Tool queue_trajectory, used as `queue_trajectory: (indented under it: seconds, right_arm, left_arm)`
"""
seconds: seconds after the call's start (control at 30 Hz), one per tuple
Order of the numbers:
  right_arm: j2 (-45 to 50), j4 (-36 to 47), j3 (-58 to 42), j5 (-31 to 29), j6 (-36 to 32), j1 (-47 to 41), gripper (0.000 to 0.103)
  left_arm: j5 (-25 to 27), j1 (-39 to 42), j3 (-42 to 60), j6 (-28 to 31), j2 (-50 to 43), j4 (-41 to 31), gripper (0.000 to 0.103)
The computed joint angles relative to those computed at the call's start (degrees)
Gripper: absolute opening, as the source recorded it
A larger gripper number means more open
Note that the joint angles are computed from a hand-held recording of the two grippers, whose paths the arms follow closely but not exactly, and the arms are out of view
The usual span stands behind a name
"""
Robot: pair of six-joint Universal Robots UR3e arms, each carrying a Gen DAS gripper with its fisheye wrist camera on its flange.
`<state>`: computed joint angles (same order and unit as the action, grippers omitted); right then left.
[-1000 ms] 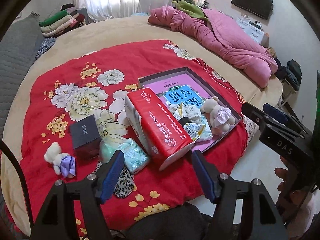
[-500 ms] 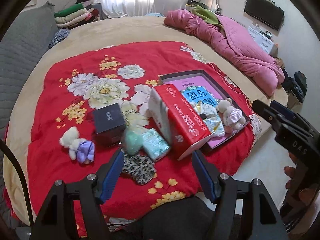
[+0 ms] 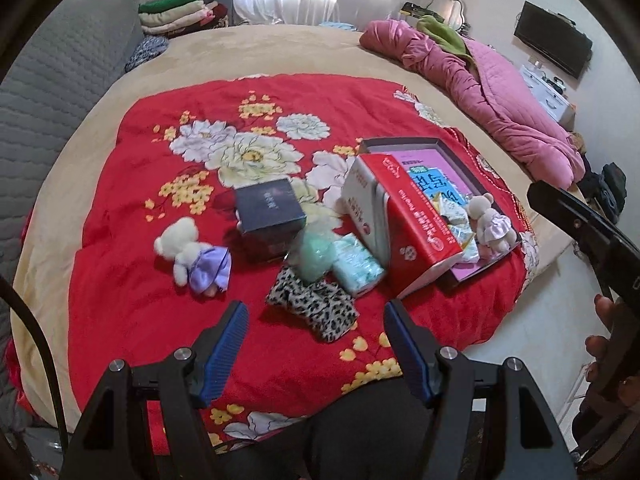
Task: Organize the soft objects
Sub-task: 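Withdraw both open tools from the tray back over the remaining pile, then close the left tool on the leopard-print scrunchie while the right tool reaches toward the bagged mint sponge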
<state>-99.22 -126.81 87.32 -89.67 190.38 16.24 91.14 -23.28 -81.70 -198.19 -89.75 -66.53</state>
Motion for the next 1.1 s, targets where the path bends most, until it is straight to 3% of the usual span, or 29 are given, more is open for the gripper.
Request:
queue_trajectory:
  seconds: [0.33,0.57,0.83,1.1]
  right_arm:
    - [4.5,-1.1,-0.5,0.4,0.0,3.4,0.079]
    - [7.9,-2.2,0.7,1.0,-0.7,4.9,0.079]
    - [11.0,-2.9,1.2,2.3,-2.4,5.4,0.079]
    - [17.0,-0.7,-4.5,4.5,-4.7,4.6,0.079]
  left_arm:
    - [-3.4,4.5,-12.1,0.6,5.0,4.2,0.07]
    - [-6.1,6.3,-17.2,1.0,3.5,7.8,0.07]
    - [-10.6,8.2,-18.5,1.5,-0.1,10.1,0.07]
    - [-16.4,11.8,-14.8,1.0,-8.4,11.8,0.07]
